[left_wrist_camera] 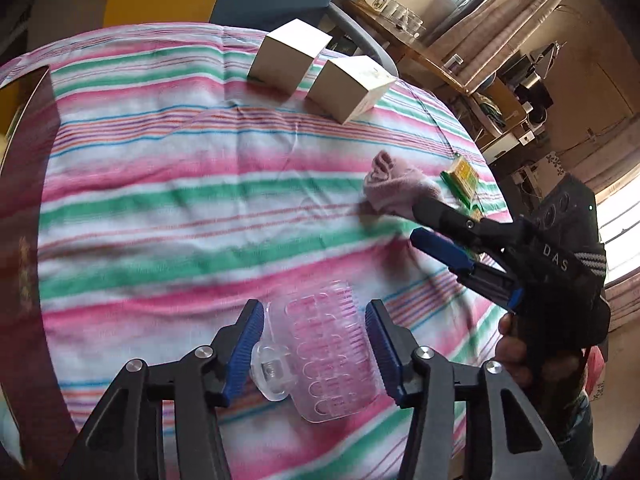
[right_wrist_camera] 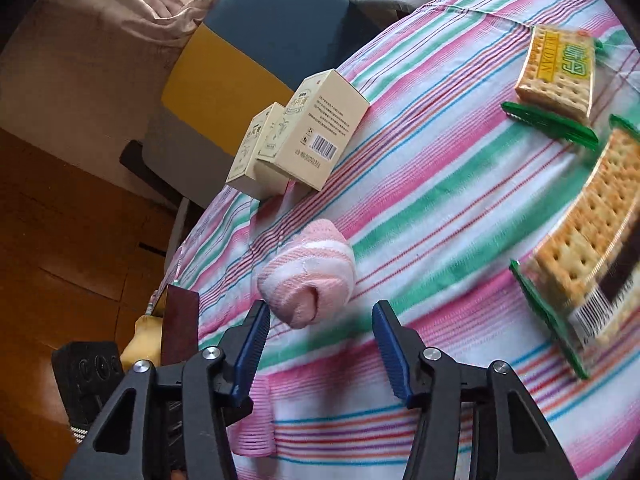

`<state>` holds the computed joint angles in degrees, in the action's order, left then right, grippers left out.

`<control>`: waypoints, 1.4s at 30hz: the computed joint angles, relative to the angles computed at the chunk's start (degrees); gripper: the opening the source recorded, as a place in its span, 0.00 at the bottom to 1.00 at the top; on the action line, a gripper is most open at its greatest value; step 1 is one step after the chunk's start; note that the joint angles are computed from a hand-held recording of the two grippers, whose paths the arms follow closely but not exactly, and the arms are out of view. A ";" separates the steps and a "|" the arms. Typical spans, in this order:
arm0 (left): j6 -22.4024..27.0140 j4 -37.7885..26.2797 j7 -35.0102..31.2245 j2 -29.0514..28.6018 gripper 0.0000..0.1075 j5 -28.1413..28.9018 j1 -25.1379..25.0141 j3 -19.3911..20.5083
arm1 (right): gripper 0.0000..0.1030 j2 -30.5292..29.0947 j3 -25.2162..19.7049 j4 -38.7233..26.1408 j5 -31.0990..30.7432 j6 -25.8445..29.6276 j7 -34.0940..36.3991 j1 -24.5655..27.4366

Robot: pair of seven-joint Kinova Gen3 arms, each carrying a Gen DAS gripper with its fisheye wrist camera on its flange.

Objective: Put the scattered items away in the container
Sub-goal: 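Grasp the pink hair roller with the left tool, then hold the roller in the left tool while the right tool grasps the cracker pack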

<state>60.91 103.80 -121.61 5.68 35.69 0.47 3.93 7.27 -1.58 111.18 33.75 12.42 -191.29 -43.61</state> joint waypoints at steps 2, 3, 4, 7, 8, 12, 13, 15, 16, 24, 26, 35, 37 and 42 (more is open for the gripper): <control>-0.08 2.88 -1.56 -2.88 0.50 -0.09 -0.49 -0.59 | 0.57 -0.66 -3.28 -0.25 -0.75 1.26 2.07 1.93; -0.09 4.13 -2.07 -4.17 0.50 -0.10 -0.55 -0.94 | 0.60 -1.08 -5.27 -0.43 -2.46 2.16 4.37 3.06; 0.09 5.19 -2.47 -5.33 0.50 -0.10 -0.62 -1.38 | 0.61 -1.19 -6.20 -0.49 -3.26 2.76 5.73 3.44; 0.04 7.93 -3.81 -8.61 0.51 -0.71 -0.74 -2.73 | 0.67 -2.64 -5.32 0.54 -2.25 4.37 4.24 -0.03; -0.36 8.71 -4.12 -9.50 0.51 -1.00 -0.60 -3.03 | 0.69 -3.32 -6.03 1.30 -0.38 4.69 1.91 -0.31; -1.26 11.02 -5.99 -12.12 0.55 -1.71 -0.28 -4.53 | 0.78 -6.96 -9.78 3.99 5.81 10.19 -6.37 -0.87; -1.45 11.37 -6.36 -12.48 0.56 -1.75 -0.17 -4.76 | 0.79 -8.06 -11.11 4.57 6.49 12.52 -7.79 -0.80; -1.96 11.86 -6.76 -12.95 0.57 -1.84 0.14 -4.94 | 0.81 -9.31 -12.87 5.24 7.67 16.98 -10.60 -0.86; -2.19 12.05 -6.98 -13.12 0.58 -1.90 0.29 -5.00 | 0.81 -10.77 -14.44 6.00 7.30 19.31 -11.35 -0.16; -8.46 14.12 -5.78 -15.34 0.61 -7.51 4.24 -2.40 | 0.90 -13.93 -18.52 4.32 3.53 35.01 -7.77 7.17; -9.16 14.33 -6.13 -15.38 0.61 -7.92 4.96 -2.65 | 0.90 -12.94 -17.59 2.49 2.54 36.43 -3.77 9.59; -10.63 14.79 -8.93 -14.94 0.61 -6.79 5.89 -3.85 | 0.80 -1.66 -14.66 -10.46 0.23 43.14 16.75 16.31; -10.75 14.86 -9.46 -14.82 0.61 -6.24 5.82 -4.08 | 0.76 0.30 -11.22 -11.94 -1.99 43.62 20.79 14.30; -11.88 15.80 -10.63 -15.26 0.61 -5.20 5.73 -4.22 | 0.70 0.82 -8.56 -11.60 -3.05 44.12 22.90 10.16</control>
<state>49.03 119.60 -132.24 -9.58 30.48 6.20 -0.29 8.08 -10.14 99.57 30.70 56.54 -168.39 -33.44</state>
